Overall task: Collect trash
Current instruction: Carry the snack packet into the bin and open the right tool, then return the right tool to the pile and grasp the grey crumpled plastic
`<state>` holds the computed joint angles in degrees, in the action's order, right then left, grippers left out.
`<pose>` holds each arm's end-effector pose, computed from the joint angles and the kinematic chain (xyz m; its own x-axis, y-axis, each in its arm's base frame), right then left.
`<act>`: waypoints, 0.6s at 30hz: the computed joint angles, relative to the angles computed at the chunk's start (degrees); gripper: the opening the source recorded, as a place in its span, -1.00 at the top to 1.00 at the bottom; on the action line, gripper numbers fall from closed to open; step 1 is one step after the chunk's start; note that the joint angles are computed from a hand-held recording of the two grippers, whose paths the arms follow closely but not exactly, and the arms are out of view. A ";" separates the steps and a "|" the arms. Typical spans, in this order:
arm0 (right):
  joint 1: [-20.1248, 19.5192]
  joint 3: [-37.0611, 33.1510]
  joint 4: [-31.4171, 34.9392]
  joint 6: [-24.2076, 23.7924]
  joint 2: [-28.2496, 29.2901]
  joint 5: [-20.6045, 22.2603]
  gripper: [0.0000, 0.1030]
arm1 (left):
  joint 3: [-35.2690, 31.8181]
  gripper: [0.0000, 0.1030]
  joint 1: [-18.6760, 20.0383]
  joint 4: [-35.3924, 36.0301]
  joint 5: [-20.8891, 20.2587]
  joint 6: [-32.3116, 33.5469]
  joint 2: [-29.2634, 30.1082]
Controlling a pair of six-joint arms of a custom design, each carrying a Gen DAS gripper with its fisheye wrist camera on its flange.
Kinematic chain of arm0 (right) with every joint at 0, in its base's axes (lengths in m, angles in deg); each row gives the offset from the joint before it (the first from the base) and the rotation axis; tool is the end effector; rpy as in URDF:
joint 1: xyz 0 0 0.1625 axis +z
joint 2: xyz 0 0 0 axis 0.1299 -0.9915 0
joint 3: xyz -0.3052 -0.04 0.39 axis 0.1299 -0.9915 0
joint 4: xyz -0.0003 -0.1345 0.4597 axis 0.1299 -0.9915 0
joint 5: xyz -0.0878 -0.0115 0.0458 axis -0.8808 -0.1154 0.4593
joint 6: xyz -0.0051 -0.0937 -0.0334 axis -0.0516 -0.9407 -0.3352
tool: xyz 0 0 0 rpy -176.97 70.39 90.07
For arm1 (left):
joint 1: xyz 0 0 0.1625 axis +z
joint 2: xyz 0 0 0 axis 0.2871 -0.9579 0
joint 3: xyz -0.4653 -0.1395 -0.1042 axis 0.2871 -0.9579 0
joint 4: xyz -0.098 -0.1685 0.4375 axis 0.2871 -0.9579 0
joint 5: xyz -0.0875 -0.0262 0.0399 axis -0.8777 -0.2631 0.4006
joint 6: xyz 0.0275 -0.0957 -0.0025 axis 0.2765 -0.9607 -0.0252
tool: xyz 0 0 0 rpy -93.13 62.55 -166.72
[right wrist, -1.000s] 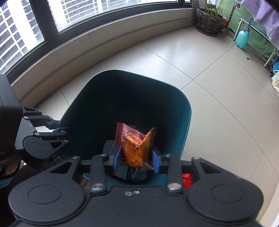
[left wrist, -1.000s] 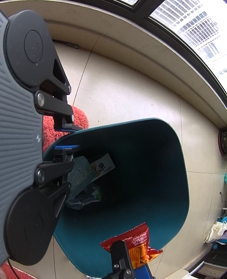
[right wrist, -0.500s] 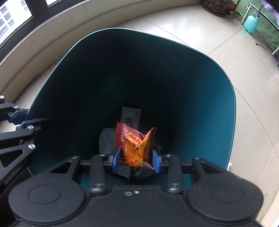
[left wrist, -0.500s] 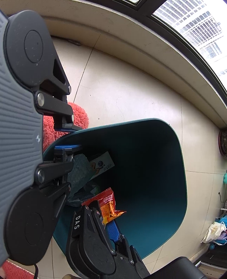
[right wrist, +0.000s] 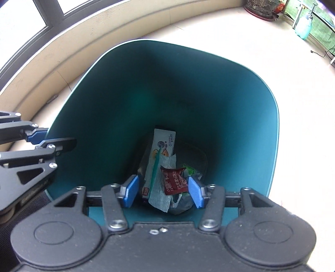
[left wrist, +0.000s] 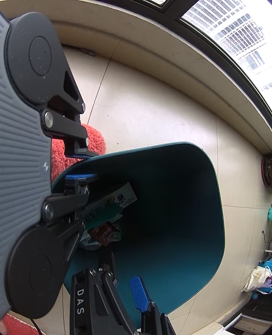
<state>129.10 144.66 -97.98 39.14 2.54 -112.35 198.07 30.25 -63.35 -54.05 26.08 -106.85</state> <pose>0.4974 -0.3835 0.0394 -0.7377 0.3185 0.5953 0.0163 0.8899 -0.4559 -0.1938 -0.4849 0.4167 -0.2732 0.8261 -0.4929 0.8479 0.4488 0.2822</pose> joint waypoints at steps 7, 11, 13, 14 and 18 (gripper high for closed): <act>3.89 1.11 0.53 1.87 -3.60 -2.14 -0.23 | 0.57 0.74 -0.45 -0.30 0.59 -0.30 -0.24; 5.77 2.40 1.52 5.20 -5.84 -3.56 -0.32 | 1.17 0.74 -1.08 -0.48 1.36 -0.55 -0.56; 6.83 3.16 2.65 7.62 -7.15 -4.45 -0.36 | 1.32 0.74 -1.26 -0.48 1.60 -0.74 -0.62; 7.48 3.69 3.53 9.13 -8.03 -4.83 -0.38 | 1.50 0.74 -1.43 -0.53 1.77 -0.89 -0.70; 9.16 5.86 6.84 14.61 -10.72 -6.19 -0.57 | 1.93 0.74 -2.00 -0.48 2.48 -1.38 -0.89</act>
